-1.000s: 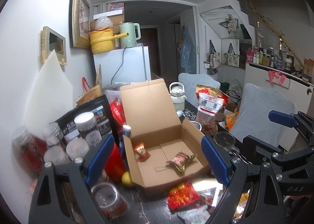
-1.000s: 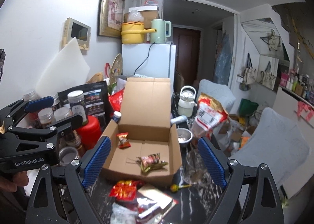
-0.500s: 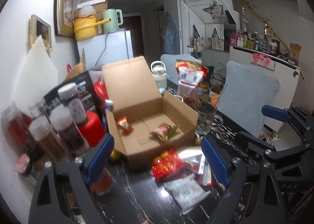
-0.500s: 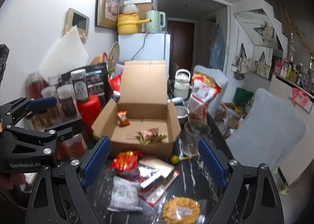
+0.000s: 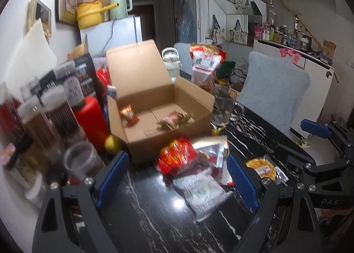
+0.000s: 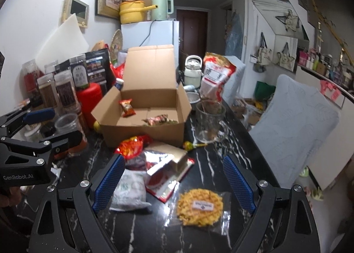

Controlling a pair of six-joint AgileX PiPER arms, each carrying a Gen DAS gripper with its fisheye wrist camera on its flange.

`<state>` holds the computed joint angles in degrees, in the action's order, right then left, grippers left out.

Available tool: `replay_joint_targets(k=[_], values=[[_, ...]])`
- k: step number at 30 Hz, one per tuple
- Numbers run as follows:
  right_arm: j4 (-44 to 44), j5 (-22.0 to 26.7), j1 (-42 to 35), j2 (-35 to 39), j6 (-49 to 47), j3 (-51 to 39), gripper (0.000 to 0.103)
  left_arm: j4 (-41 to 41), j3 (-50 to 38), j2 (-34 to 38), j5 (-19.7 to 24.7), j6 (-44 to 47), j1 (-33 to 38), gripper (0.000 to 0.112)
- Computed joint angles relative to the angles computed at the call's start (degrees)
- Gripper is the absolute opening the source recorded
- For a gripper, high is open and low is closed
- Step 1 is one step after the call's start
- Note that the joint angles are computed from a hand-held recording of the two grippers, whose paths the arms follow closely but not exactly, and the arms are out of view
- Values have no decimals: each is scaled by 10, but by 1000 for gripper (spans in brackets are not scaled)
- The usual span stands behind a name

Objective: Organize snacks
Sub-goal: 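Withdraw both tools from the box back toward the table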

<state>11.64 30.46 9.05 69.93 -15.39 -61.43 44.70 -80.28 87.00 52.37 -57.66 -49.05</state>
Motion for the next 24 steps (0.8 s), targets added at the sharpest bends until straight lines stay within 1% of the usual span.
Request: replay_joint_targets(k=[4, 7, 12, 15, 18, 24], values=[[42, -2, -19, -4, -29, 26, 91, 1, 24, 1, -18, -20, -2, 91], [48, -11, -29, -8, -33, 52, 91, 1, 41, 5, -34, -37, -3, 91], [89, -10, -58, -2, -64, 79, 91, -35, 57, 20, -75, -38, 9, 91], [114, -9, -72, 6, -86, 90, 91, -49, 57, 37, -87, -39, 15, 91], [124, -19, -80, 17, -92, 104, 91, -62, 59, 52, -99, -46, 22, 91], [154, -22, -91, 58, -123, 115, 91, -119, 48, 88, -129, -24, 44, 91]])
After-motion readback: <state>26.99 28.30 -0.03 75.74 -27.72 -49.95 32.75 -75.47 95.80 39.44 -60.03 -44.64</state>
